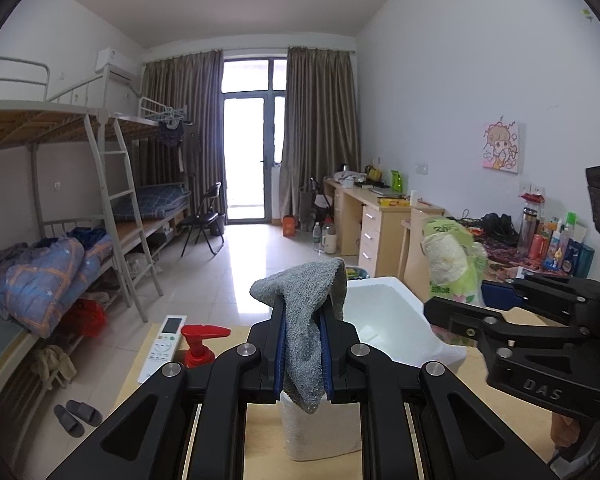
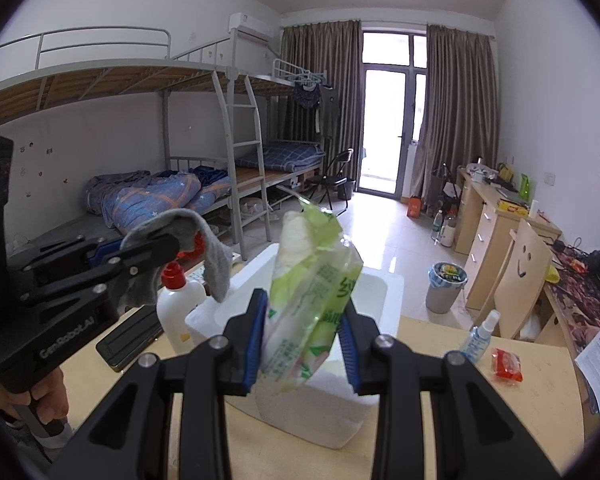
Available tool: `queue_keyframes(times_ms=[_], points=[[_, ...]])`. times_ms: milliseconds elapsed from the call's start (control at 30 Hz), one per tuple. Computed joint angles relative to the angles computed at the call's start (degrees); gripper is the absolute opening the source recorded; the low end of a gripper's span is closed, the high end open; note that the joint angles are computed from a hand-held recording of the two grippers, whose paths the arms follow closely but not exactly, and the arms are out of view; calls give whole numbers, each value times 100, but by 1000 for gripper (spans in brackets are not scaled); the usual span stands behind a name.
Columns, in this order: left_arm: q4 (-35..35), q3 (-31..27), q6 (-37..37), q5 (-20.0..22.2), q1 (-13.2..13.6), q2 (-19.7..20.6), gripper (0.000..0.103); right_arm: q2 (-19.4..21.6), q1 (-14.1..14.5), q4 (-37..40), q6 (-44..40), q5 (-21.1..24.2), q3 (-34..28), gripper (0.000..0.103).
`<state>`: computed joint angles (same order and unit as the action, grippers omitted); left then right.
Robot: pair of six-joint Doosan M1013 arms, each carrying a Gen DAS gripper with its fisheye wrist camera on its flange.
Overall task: Organize soft objects
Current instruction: 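Carry the green packet and grey sock with both grippers over the foam box, then lower the green packet into the foam box and open the right gripper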
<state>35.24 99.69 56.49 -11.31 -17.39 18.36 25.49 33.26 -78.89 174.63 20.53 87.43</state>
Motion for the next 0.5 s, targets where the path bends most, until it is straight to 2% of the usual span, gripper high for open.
queue_keyframes(times_ms=[367,500], points=[[-1869,4,1761,24,-17,21,15,188,-151,924,-998,-203,-265,38],[-2245,45,2085,-90,-10,-7,15,267,-187,1236,-1345,-186,-382,38]])
